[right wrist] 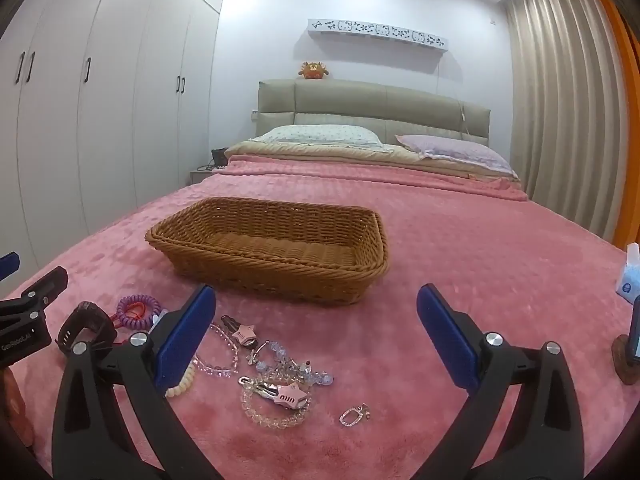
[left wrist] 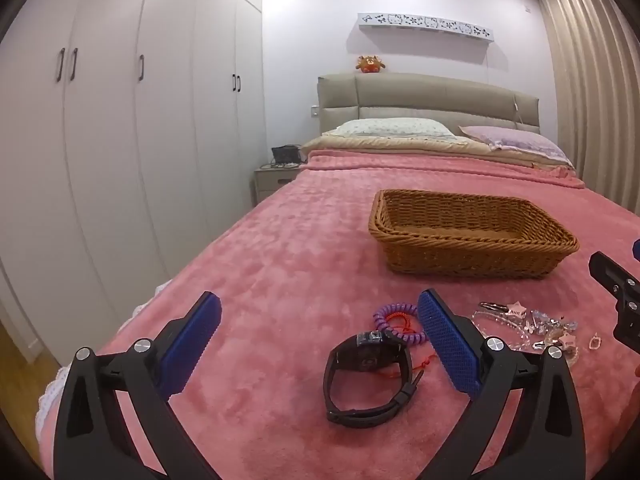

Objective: Organize jewelry

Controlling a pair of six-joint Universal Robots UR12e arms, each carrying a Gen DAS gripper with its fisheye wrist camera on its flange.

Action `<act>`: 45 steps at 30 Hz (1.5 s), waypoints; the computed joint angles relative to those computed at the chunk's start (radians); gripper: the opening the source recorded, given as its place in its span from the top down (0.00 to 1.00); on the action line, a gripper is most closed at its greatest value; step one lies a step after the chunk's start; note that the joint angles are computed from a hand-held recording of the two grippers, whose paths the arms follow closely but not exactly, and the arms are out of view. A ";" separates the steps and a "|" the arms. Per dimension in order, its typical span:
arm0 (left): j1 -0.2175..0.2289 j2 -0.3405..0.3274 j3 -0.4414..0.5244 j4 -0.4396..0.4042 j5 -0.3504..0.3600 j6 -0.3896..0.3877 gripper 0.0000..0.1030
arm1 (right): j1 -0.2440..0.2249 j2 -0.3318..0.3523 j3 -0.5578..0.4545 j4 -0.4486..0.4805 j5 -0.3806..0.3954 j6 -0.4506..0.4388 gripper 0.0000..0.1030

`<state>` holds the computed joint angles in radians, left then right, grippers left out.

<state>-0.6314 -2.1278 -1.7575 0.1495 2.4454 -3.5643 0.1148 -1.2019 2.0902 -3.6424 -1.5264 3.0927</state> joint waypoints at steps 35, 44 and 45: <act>-0.014 -0.016 0.013 0.042 0.036 0.061 0.07 | -0.003 0.008 0.014 -0.074 0.008 -0.002 0.07; -0.015 -0.016 0.015 0.040 0.038 0.061 0.07 | -0.002 0.009 0.013 -0.072 0.008 -0.001 0.07; -0.015 -0.016 0.015 0.040 0.038 0.061 0.07 | -0.002 0.009 0.013 -0.072 0.008 -0.001 0.07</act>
